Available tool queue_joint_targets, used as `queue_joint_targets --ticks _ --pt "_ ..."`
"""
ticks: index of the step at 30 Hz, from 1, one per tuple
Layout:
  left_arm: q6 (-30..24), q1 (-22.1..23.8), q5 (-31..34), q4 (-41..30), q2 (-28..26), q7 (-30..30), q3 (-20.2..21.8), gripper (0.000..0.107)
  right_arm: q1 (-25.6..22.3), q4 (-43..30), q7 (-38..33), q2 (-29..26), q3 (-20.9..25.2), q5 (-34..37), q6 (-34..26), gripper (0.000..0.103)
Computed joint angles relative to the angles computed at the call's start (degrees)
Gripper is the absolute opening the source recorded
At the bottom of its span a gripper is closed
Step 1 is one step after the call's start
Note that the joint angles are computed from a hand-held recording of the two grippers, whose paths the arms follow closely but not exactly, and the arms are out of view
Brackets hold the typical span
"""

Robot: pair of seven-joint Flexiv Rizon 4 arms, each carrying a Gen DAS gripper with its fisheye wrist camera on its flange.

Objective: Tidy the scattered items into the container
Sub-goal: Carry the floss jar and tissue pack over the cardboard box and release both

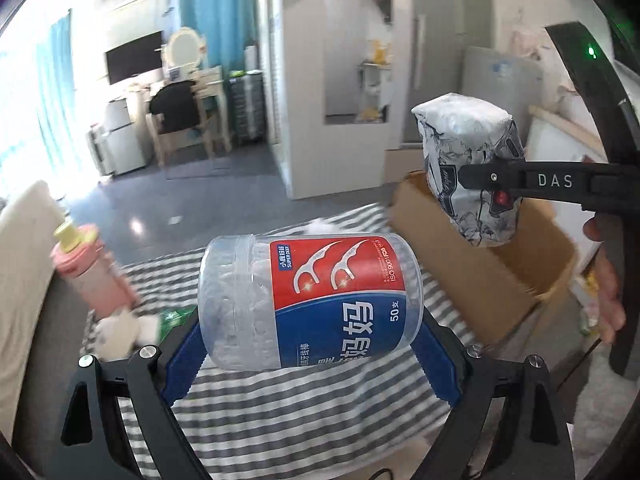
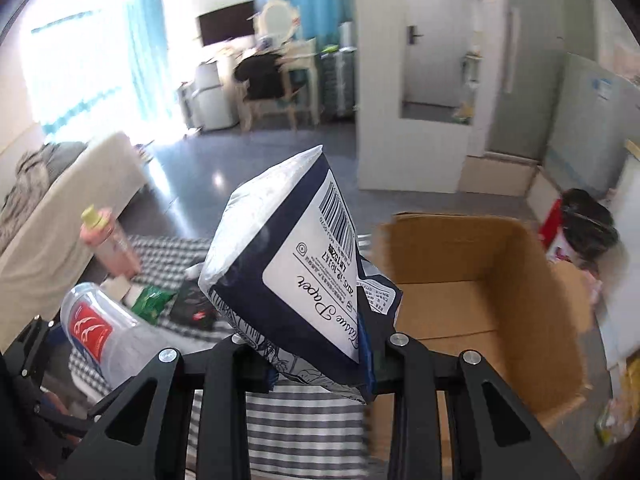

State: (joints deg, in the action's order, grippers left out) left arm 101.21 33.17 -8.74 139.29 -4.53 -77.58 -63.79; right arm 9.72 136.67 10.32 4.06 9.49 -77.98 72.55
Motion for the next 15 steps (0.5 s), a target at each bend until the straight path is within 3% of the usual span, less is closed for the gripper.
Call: queue_joint_targets --ticks 2,6,11,13,15 --pt "-1.32 1.96 1.51 -1.39 -0.96 -1.34 -3.73 0.093 -1.12 2.05 0.28 2.28 -0.32 1.31 -0.58 0.029" --pt "-2.52 -7.25 1.88 -4.32 -3.99 -0.16 1.71 0.093 -3.62 6.34 -1.28 5.01 -0.69 6.26 0.26 0.030" --pt "-5.39 -15.11 2.69 -7.77 -8.26 3.09 4.62 0.093 -7.03 10.31 -3.95 6.16 -1.11 12.57 1.50 0.030" --pt "-6.60 -20.12 2.30 -10.09 -10.16 4.74 7.78 0.093 -8.98 11.69 -4.92 6.37 -1.82 13.50 3.37 0.030" --pt "-8.06 -22.70 1.02 -12.48 -12.40 6.53 8.34 0.093 -11.14 12.46 -5.18 5.47 -2.45 13.08 5.81 0.030"
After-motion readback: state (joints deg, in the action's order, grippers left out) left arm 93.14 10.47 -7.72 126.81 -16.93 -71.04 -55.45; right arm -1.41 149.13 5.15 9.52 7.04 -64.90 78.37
